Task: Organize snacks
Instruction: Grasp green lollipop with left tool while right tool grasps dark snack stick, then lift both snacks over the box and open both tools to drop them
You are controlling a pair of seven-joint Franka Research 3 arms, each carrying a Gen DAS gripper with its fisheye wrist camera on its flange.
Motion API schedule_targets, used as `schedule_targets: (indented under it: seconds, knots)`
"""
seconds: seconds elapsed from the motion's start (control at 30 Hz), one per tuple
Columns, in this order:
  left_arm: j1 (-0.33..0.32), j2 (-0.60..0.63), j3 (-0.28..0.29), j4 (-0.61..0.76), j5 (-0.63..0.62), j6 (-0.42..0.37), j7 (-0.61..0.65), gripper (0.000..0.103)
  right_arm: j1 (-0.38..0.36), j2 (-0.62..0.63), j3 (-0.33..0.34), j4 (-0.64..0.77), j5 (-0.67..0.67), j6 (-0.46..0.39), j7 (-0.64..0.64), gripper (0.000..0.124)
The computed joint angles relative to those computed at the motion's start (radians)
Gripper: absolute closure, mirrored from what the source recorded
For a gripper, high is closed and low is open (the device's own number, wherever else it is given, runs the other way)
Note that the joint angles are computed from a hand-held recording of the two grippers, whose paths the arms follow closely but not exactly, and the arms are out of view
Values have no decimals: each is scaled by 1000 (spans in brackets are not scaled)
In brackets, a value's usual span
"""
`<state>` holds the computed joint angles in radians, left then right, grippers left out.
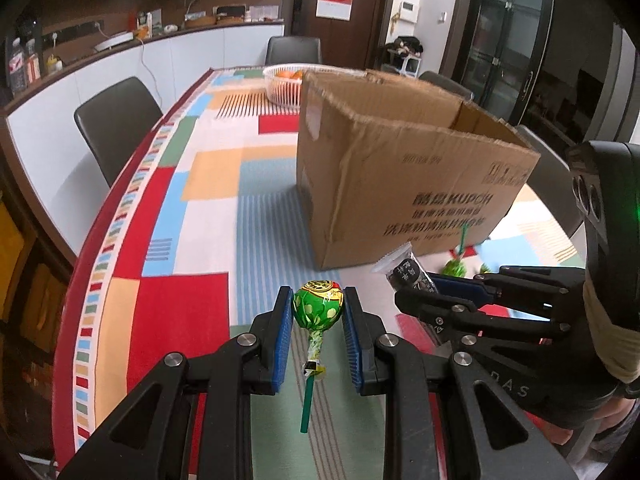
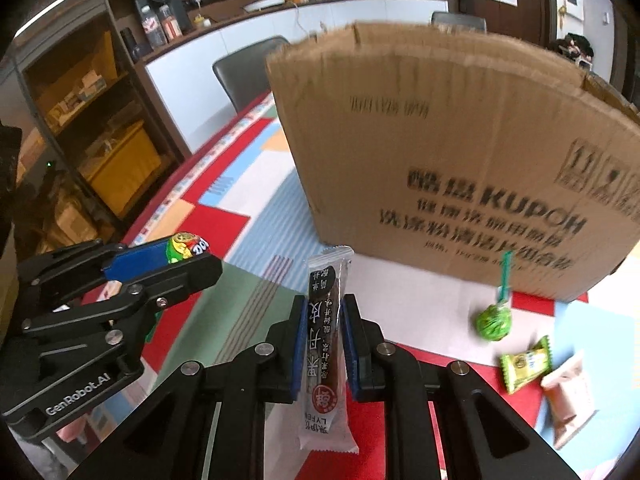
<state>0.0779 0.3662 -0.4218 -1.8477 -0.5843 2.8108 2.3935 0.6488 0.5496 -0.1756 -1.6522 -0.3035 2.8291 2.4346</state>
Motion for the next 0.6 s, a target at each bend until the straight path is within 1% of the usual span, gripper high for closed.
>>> schedule_targets:
  seconds: [0.17,0.27,0.4,0.6]
  knots:
    - [23,-32,-42,-14,-76,25,73,78,54,-65,-72,-69,-83,51,83,106]
    - [25,-48,-55,-10,-139,31,125,78,70,-94,-97,-94,-136,71,134,106]
    - [7,-61,-54,12,-219,34,183,78,96,-141,-141,-134,-229,111,228,106]
    - [-32,-67,-42,57,-299,42,253,78,113,-188,-186,-151,-405,124,394,106]
